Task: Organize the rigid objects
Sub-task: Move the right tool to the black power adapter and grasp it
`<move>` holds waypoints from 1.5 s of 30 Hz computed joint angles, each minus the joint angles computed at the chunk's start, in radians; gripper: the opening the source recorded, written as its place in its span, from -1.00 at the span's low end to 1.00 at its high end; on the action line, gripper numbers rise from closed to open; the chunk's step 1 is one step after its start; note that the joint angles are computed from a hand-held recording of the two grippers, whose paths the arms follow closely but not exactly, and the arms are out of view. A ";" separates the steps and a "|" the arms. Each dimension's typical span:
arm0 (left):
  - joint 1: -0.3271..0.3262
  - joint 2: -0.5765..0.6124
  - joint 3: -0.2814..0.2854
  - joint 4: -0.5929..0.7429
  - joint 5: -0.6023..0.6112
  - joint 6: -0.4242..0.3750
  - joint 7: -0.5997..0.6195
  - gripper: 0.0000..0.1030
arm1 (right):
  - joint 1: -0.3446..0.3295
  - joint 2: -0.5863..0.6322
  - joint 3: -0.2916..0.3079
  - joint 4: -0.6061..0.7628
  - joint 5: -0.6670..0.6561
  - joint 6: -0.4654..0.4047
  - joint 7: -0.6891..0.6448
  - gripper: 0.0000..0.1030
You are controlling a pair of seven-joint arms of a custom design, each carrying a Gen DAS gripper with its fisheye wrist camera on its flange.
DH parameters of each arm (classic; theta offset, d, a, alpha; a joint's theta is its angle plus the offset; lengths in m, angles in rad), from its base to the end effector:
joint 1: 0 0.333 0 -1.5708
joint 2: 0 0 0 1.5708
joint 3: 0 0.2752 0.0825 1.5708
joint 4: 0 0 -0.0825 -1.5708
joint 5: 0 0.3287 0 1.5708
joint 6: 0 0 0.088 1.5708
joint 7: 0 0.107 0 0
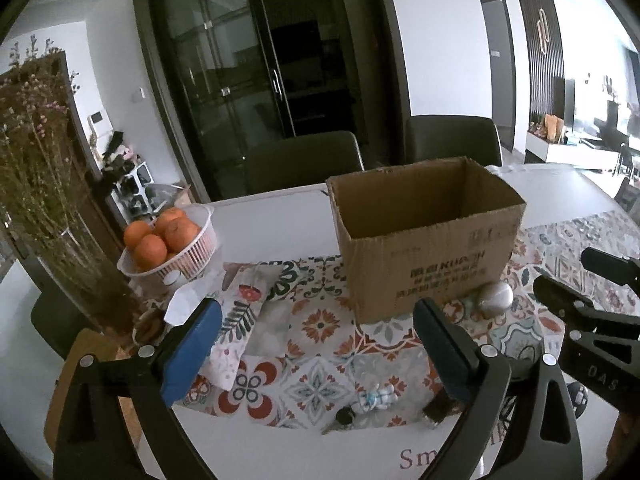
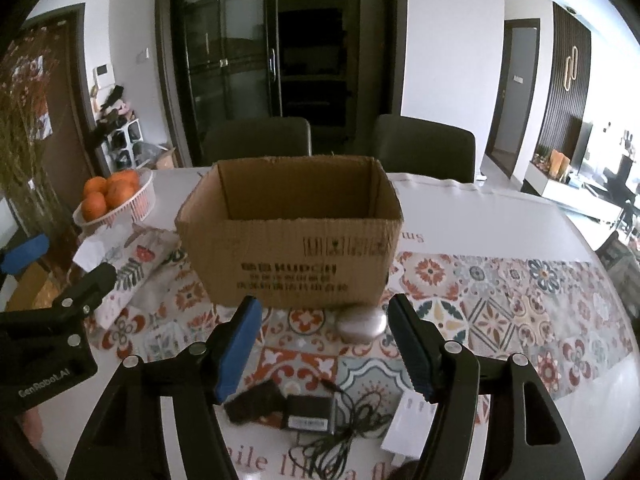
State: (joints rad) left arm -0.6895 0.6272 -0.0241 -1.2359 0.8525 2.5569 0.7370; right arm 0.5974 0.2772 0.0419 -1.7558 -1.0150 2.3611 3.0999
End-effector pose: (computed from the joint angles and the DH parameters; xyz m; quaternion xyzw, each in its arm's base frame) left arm 0.5266 -0.4635 0.4612 -0.4821 0.7514 -0.3068 0.3301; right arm 0.4941 0.3512 0.4349 -0.5558 0.7204 -0.3293 0.2523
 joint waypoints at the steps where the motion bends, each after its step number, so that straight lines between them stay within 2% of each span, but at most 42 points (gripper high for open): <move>1: -0.004 -0.009 0.004 -0.018 0.009 0.003 -0.011 0.90 | 0.003 -0.006 0.001 -0.016 -0.005 0.003 0.009 0.29; 10: 0.013 -0.067 -0.031 -0.165 0.008 0.033 -0.060 0.90 | 0.000 -0.037 0.024 -0.123 0.001 0.031 0.055 0.29; 23: 0.035 -0.101 -0.055 -0.293 -0.018 0.055 -0.099 0.90 | -0.001 -0.003 0.031 -0.155 0.085 0.088 -0.006 0.29; 34: 0.028 -0.088 -0.055 -0.302 0.000 0.031 -0.121 0.90 | -0.007 0.051 0.003 -0.164 0.185 0.193 -0.073 0.29; 45: 0.030 -0.032 -0.057 -0.254 -0.031 -0.007 -0.084 0.90 | -0.001 0.140 -0.029 -0.106 0.314 0.218 -0.192 0.29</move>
State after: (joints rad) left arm -0.6591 0.5949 -0.0807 -1.4895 0.8211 2.5502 0.6534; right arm 0.5969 0.4168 0.0129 -1.8614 -0.7014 2.5789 2.9079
